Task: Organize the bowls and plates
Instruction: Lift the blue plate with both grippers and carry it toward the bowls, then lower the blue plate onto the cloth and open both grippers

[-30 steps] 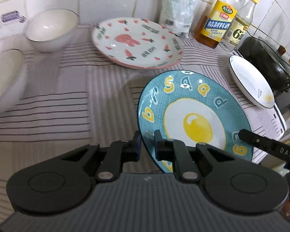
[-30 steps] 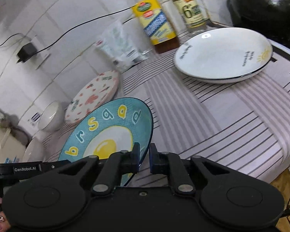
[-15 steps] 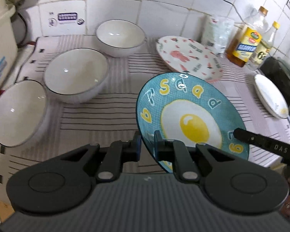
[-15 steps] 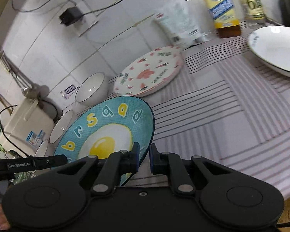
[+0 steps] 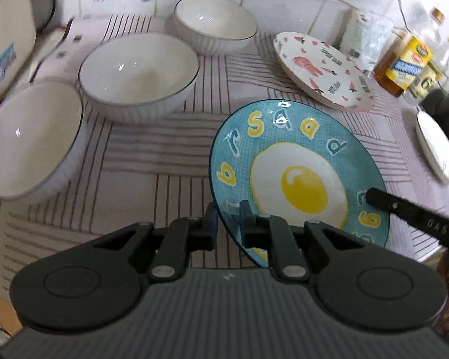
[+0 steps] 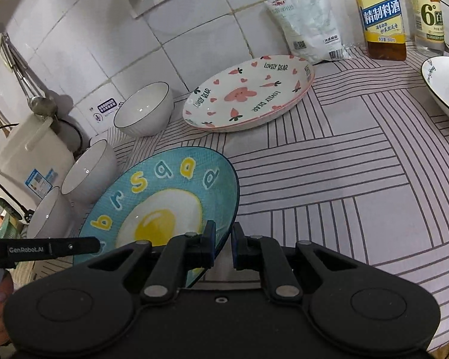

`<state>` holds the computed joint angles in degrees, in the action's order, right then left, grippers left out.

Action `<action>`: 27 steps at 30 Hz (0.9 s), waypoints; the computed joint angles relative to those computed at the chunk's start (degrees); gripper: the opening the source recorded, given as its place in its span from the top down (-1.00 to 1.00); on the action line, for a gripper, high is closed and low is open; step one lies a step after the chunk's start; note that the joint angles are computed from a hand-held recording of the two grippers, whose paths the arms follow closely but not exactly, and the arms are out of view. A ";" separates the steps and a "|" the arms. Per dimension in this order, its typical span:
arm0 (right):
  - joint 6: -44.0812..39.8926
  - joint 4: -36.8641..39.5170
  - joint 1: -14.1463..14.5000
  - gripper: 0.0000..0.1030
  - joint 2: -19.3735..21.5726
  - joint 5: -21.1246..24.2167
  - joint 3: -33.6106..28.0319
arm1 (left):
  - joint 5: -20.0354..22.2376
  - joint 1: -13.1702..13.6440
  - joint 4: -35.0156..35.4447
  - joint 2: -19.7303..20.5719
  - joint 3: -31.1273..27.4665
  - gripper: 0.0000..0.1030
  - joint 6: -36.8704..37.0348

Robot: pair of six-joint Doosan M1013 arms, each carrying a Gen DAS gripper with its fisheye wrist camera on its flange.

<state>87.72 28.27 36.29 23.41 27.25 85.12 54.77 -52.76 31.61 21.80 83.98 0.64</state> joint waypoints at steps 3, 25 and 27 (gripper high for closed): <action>1.86 -3.41 0.42 0.73 0.09 0.55 -0.59 | 0.55 -0.08 0.09 0.14 -0.23 0.75 -0.18; -5.03 9.81 -2.08 -0.11 -5.18 2.46 -1.82 | 11.54 -2.63 2.02 -0.90 -9.56 -0.02 10.28; -5.28 9.55 -2.12 -0.23 -5.43 2.04 -2.04 | 12.07 -2.82 2.97 -0.81 -10.33 -0.09 10.78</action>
